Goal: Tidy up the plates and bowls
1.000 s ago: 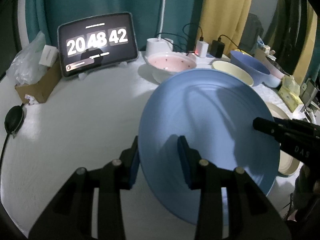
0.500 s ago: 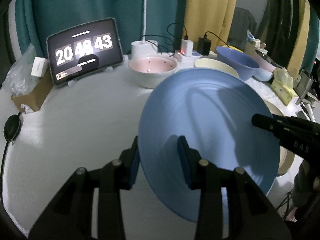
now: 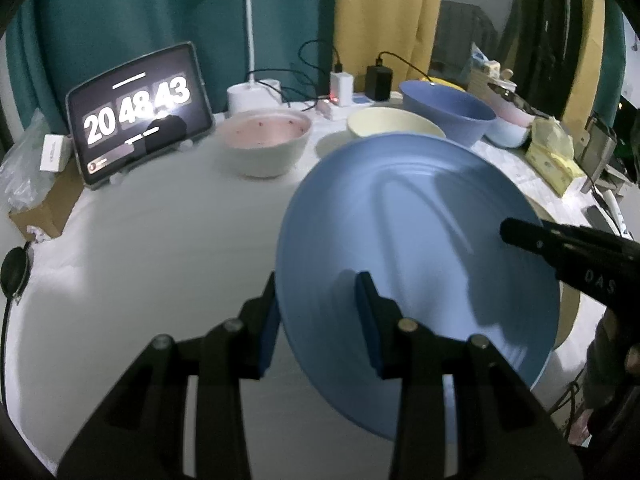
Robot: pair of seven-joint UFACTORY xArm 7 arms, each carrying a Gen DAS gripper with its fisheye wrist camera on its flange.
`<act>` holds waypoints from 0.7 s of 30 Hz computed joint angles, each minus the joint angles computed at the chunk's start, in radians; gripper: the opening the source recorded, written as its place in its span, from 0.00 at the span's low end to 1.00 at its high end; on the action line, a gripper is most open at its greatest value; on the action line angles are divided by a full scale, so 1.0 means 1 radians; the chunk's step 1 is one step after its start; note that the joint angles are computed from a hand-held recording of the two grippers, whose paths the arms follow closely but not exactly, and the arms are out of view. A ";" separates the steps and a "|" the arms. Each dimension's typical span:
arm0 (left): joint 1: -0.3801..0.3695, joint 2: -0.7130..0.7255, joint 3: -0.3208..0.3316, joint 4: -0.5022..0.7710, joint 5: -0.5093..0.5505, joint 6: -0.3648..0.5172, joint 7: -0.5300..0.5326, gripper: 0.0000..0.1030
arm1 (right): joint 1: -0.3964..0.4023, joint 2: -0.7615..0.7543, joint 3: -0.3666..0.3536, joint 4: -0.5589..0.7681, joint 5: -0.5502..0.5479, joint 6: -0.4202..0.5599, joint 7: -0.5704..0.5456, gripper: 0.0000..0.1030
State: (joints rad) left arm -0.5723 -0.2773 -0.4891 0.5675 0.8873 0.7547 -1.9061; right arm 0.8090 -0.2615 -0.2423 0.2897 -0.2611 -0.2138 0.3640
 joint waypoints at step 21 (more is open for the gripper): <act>-0.093 0.250 0.096 0.206 0.104 0.018 0.008 0.36 | 0.107 -0.038 -0.307 -0.043 -0.054 -0.011 -0.060 0.25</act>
